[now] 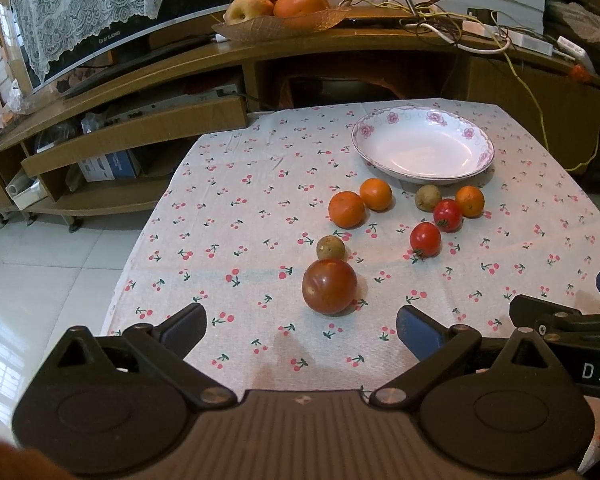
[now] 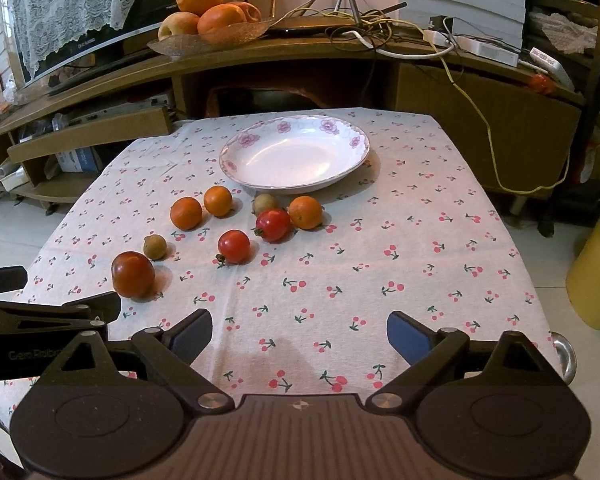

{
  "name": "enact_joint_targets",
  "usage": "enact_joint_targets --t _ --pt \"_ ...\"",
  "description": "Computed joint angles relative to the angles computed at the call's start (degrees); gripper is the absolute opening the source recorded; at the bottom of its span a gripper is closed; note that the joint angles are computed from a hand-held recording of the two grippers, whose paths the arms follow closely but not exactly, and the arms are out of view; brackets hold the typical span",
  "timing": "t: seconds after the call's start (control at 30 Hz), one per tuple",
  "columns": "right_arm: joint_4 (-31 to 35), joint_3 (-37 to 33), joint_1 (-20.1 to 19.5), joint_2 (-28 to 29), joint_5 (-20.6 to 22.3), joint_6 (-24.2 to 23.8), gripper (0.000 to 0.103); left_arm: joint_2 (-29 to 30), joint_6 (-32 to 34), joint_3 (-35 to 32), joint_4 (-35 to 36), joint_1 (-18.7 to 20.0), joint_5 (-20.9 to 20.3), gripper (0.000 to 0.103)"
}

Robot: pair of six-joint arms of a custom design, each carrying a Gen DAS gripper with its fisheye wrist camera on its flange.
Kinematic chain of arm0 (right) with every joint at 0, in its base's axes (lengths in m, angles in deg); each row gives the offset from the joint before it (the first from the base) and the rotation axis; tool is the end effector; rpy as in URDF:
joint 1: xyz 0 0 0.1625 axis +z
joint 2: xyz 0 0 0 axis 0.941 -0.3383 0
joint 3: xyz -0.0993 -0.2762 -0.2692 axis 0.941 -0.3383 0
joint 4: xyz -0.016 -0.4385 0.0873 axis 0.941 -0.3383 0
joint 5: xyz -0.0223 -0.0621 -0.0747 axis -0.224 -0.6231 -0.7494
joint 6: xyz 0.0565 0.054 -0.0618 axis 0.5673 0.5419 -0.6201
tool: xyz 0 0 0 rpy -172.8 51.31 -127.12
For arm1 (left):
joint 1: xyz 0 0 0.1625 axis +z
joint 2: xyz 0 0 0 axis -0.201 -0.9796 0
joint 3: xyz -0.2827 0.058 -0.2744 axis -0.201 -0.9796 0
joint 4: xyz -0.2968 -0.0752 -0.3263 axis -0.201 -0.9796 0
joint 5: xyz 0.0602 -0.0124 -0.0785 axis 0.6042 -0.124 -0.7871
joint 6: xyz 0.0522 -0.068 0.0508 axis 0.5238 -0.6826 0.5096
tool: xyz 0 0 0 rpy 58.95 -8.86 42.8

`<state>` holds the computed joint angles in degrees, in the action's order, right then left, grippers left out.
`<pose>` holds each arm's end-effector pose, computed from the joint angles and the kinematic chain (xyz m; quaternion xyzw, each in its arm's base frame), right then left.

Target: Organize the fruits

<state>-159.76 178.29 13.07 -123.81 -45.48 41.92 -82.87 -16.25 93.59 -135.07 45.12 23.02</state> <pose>0.0317 -0.5117 0.3004 0.1224 -0.8565 0.3611 0.3480 -0.3920 -0.5203 -0.0173 0.2178 0.8497 -0.3067 0.3694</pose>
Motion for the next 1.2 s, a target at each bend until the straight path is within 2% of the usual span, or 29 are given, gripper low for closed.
enact_joint_targets --t 1.2 --pt "1.8 -0.4 -0.1 0.2 0.1 0.1 0.09 0.7 0.8 -0.4 0.1 0.2 -0.1 0.102"
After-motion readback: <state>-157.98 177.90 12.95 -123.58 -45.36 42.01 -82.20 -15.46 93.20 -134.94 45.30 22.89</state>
